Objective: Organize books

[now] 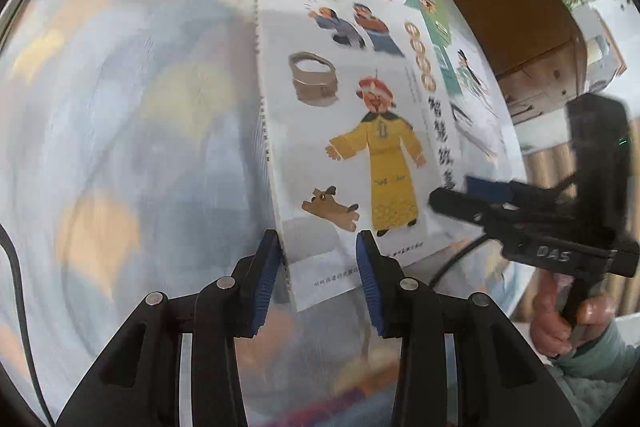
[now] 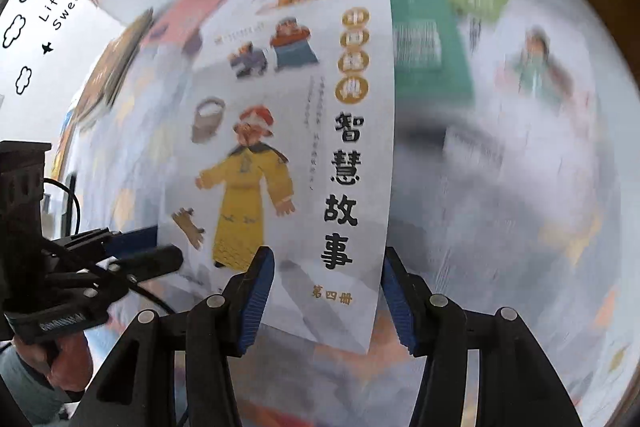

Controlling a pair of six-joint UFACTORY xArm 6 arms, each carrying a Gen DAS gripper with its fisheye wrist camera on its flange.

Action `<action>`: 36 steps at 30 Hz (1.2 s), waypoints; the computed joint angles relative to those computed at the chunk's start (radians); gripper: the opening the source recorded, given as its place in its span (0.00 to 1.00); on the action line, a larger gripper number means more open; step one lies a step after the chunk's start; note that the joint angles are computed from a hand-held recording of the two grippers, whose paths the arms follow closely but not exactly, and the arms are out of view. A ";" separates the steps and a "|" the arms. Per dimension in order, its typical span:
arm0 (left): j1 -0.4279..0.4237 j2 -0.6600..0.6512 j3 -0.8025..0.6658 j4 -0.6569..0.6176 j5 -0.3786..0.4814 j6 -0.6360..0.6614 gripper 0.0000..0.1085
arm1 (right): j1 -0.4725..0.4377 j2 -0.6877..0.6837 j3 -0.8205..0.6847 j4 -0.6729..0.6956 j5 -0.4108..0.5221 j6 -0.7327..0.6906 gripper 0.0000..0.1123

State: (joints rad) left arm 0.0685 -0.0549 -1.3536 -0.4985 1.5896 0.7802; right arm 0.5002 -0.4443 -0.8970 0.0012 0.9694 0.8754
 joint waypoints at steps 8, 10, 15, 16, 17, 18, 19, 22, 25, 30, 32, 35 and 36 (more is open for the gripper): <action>0.023 -0.064 0.077 -0.012 -0.055 -0.053 0.32 | 0.049 -0.044 0.010 -0.136 0.089 0.120 0.34; 0.006 -0.092 0.112 -0.006 -0.088 -0.038 0.32 | 0.066 -0.058 0.039 -0.138 0.034 0.129 0.32; 0.079 -0.045 0.043 -0.133 0.026 -0.018 0.32 | 0.076 -0.079 0.069 -0.149 -0.012 0.177 0.32; 0.127 -0.003 -0.011 -0.220 0.123 -0.024 0.32 | 0.063 -0.092 0.088 -0.126 -0.045 0.178 0.32; 0.157 0.031 -0.053 -0.273 0.196 -0.036 0.32 | 0.050 -0.110 0.113 -0.098 -0.078 0.178 0.32; 0.179 0.060 -0.088 -0.320 0.258 -0.053 0.32 | 0.039 -0.128 0.136 -0.074 -0.106 0.180 0.32; 0.187 0.077 -0.111 -0.352 0.298 -0.062 0.32 | 0.033 -0.138 0.149 -0.061 -0.121 0.182 0.32; 0.146 0.043 -0.081 -0.313 0.224 -0.057 0.31 | 0.036 -0.143 0.153 -0.067 -0.126 0.191 0.33; 0.067 -0.015 0.005 -0.201 0.054 -0.053 0.16 | 0.052 -0.140 0.153 -0.089 -0.129 0.216 0.33; 0.033 -0.019 0.055 -0.167 0.038 -0.064 0.12 | 0.063 -0.148 0.162 -0.106 -0.139 0.245 0.33; 0.027 -0.025 0.063 -0.184 0.043 -0.064 0.12 | 0.058 -0.153 0.167 -0.093 -0.141 0.235 0.33; 0.048 0.011 0.021 -0.259 0.125 -0.100 0.12 | 0.019 -0.211 0.215 0.029 -0.172 0.187 0.38; 0.061 0.032 -0.003 -0.294 0.166 -0.123 0.11 | 0.000 -0.256 0.259 0.082 -0.215 0.193 0.43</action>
State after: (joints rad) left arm 0.1298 -0.0231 -1.3563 -0.7924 1.7558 0.6571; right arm 0.5002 -0.7006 -0.6375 0.0831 0.7546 1.0688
